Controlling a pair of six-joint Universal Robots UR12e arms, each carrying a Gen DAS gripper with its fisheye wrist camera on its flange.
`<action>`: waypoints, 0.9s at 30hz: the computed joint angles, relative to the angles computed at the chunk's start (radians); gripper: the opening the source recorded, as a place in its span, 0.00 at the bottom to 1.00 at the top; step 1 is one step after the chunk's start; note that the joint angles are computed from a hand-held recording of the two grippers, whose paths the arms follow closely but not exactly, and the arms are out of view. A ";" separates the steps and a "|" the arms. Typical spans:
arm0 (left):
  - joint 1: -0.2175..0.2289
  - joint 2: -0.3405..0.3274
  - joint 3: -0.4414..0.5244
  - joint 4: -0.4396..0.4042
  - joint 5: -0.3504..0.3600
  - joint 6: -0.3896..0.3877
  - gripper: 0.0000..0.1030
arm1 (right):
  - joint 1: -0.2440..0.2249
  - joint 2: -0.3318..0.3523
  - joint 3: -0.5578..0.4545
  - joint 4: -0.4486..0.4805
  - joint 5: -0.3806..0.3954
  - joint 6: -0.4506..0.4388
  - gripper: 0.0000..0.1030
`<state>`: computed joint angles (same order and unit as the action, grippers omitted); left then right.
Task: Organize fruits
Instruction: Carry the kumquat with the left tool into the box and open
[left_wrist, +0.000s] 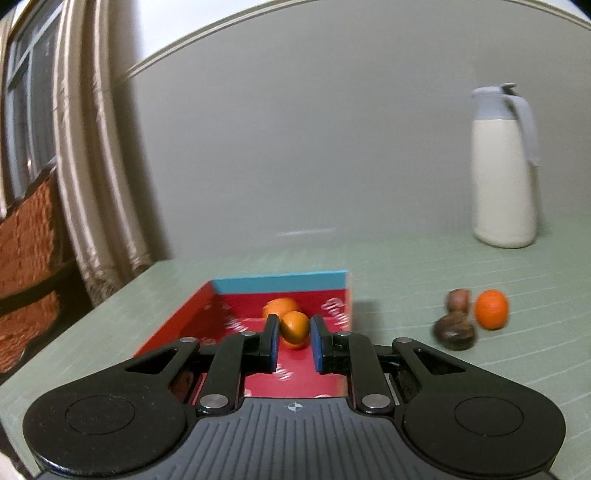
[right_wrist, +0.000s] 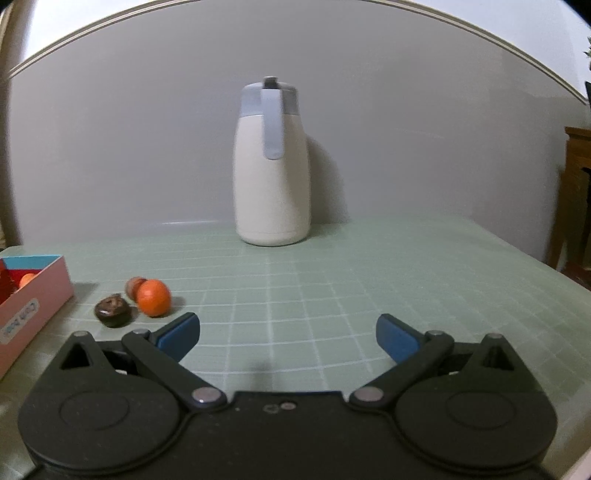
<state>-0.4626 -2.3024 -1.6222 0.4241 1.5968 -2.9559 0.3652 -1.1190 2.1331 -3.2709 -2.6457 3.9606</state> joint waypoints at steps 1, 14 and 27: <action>0.005 0.001 -0.001 -0.008 0.003 -0.003 0.17 | 0.002 0.003 -0.004 -0.003 0.002 -0.008 0.99; 0.040 0.021 0.003 -0.178 0.038 -0.091 0.17 | 0.011 0.047 -0.066 -0.083 0.049 -0.130 0.99; 0.061 0.029 -0.007 -0.212 0.053 -0.115 0.18 | 0.019 0.087 -0.130 -0.155 0.108 -0.237 0.99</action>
